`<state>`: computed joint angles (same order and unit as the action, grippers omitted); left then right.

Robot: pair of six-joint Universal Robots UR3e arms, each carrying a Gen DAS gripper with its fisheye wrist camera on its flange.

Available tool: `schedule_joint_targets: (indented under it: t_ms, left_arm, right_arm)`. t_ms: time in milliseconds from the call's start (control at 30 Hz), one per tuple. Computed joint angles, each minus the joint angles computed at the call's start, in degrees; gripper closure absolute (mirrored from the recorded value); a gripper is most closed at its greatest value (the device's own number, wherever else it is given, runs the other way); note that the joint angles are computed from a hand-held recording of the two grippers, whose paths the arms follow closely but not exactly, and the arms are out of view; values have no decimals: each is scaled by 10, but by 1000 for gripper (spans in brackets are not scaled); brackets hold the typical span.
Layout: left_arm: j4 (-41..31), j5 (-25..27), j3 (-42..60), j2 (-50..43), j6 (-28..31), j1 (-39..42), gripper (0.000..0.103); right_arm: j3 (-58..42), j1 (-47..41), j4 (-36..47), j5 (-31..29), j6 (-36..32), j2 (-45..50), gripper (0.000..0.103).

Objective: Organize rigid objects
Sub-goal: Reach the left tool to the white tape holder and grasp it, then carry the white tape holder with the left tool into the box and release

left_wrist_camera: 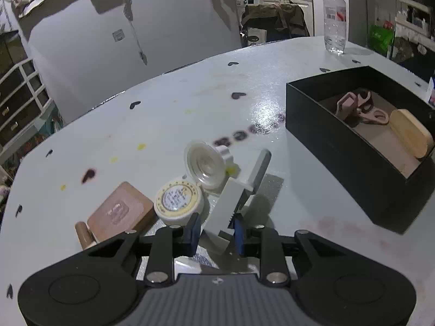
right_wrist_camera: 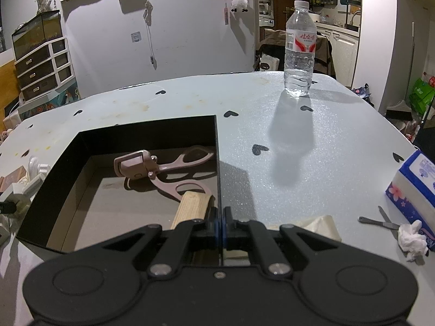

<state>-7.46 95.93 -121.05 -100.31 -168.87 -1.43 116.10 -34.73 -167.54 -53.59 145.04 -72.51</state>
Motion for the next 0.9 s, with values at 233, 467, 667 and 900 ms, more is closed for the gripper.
schedule_joint_targets:
  t_ms: [233,467,667,900]
  left_arm:
    - [23,-50,-1,4,-73,26,77]
    - [15,-185,3,56,-158,77,81]
    - [19,-234,31,61,-180,71,81]
    - [44,-322,96,20,-186,54,81]
  right_arm:
    - [-1,0,-1,0,2,2,100]
    - [-3,0,-1,-1,3,4,100]
    - [-2,0,-1,-1,2,4,100]
    - [-2,0,-1,-1,2,3,100]
